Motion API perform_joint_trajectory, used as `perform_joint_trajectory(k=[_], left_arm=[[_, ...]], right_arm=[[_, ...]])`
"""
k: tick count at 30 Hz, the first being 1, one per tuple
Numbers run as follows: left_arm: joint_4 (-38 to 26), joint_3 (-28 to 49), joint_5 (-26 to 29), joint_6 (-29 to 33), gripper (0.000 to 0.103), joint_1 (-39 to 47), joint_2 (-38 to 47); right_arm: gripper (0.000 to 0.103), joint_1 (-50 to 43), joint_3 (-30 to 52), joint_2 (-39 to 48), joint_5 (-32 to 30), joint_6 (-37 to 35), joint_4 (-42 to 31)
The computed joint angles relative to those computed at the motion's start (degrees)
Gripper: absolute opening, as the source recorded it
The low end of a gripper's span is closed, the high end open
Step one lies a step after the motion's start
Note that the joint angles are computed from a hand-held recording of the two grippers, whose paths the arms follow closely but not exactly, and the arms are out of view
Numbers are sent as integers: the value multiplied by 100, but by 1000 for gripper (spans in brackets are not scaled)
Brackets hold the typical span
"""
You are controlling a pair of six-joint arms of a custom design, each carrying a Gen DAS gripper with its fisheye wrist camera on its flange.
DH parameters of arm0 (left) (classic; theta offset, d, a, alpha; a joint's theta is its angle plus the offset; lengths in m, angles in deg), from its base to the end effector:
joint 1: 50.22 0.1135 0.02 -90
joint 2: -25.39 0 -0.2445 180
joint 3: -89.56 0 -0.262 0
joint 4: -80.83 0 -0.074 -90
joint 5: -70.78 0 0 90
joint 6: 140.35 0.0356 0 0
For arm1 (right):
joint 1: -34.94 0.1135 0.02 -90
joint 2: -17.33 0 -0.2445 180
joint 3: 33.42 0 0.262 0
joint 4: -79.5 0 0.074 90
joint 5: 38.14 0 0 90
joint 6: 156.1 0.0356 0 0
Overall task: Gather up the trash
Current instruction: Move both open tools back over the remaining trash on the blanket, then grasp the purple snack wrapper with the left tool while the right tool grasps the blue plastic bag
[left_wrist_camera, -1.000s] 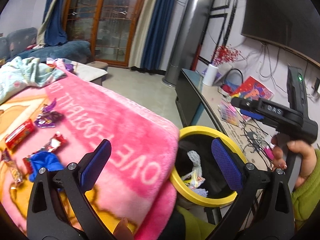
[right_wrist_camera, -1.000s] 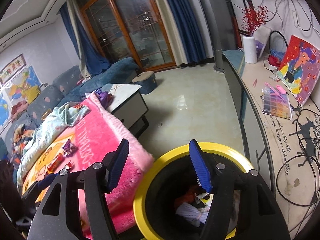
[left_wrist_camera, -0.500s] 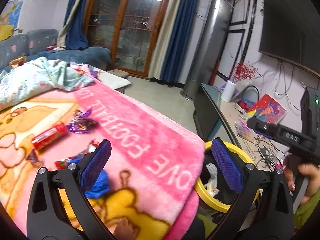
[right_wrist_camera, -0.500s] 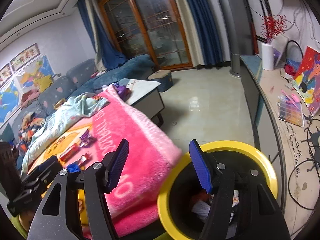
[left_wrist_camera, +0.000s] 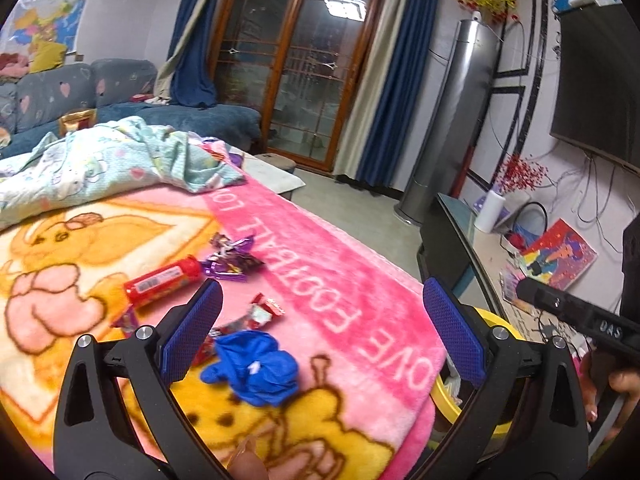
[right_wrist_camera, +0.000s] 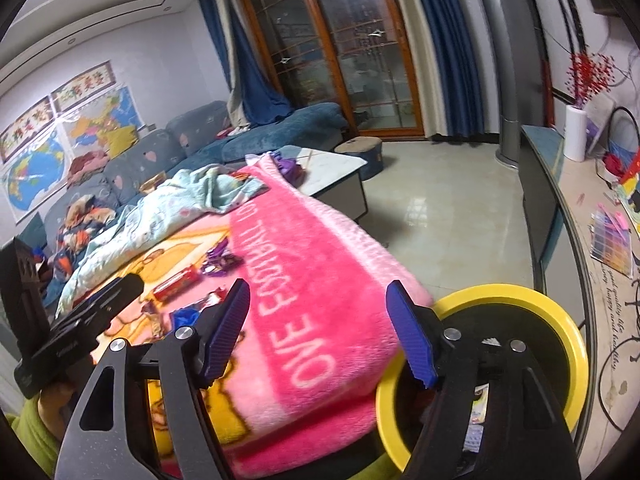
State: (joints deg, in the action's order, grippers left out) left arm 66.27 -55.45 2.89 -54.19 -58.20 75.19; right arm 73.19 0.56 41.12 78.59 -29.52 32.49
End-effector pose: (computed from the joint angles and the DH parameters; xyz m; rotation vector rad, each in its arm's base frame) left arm 0.2048 -0.0422 0.1808 0.3112 2.0611 -0.5271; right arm 0.1189 0.0734 0.1951 0.2223 2.1341 0.2459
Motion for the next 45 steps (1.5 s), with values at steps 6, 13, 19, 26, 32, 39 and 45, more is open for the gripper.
perform_joint_trajectory(k=[6, 13, 19, 26, 32, 39, 45], left_arm=[[-26, 62, 227, 57, 92, 439, 68], [-110, 147, 471, 167, 92, 925, 107], [-53, 200, 594, 246, 92, 1248, 261], [99, 360, 696, 383, 92, 1714, 757], [242, 642, 714, 586, 92, 2184, 1575], [382, 989, 658, 767, 92, 2540, 2609], [370, 1281, 813, 945, 92, 2707, 3319]], right_arm=[[68, 457, 165, 774, 118, 109, 522], [68, 788, 328, 1517, 114, 136, 1013], [68, 987, 504, 2237, 16, 132, 1478], [68, 1113, 734, 3159, -122, 53, 2076], [68, 1104, 1022, 4112, -343, -58, 2582], [68, 1008, 1491, 5367, -688, -231, 3120], [68, 934, 1883, 6208, -886, -331, 3329]])
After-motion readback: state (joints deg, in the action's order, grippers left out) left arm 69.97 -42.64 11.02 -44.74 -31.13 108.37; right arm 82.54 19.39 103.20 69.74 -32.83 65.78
